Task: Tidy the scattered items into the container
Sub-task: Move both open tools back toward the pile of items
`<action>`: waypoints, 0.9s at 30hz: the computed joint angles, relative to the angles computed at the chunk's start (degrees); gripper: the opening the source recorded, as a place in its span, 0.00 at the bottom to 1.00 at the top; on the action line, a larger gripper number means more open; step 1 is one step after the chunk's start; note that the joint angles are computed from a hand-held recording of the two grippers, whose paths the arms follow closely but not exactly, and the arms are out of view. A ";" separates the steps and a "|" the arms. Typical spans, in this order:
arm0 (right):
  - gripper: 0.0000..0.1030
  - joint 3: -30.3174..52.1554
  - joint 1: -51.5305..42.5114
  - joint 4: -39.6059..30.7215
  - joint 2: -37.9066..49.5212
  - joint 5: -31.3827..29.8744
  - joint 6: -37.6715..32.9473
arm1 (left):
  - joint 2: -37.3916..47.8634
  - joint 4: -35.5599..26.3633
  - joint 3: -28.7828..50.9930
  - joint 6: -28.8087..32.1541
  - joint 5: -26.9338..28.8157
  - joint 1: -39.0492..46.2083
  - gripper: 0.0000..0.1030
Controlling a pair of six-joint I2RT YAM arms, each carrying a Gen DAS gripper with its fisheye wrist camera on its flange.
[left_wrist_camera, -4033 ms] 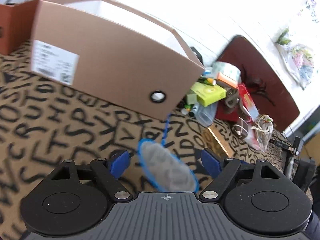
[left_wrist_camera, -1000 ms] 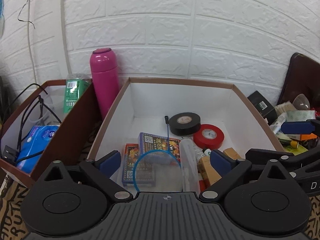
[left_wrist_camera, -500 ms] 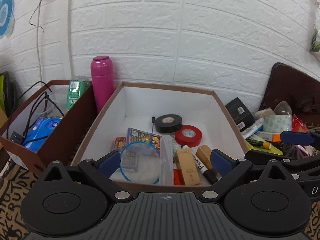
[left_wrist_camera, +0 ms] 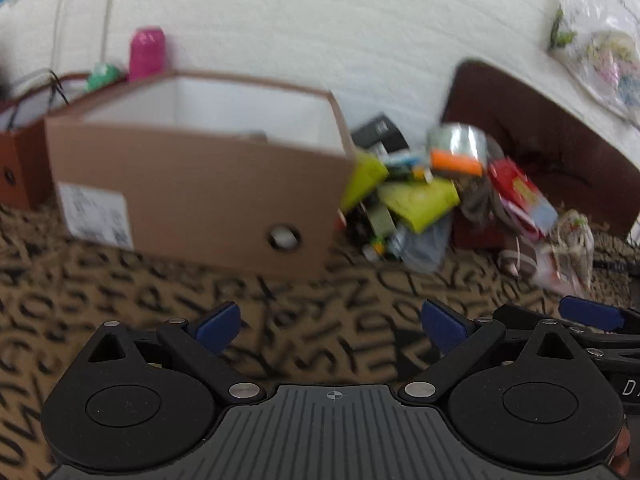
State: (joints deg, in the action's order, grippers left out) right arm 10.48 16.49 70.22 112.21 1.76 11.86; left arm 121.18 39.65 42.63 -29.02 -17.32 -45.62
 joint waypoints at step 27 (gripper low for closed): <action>0.73 11.55 -14.95 9.65 15.75 -0.54 -14.35 | 21.01 -8.47 36.09 10.60 10.52 1.78 0.77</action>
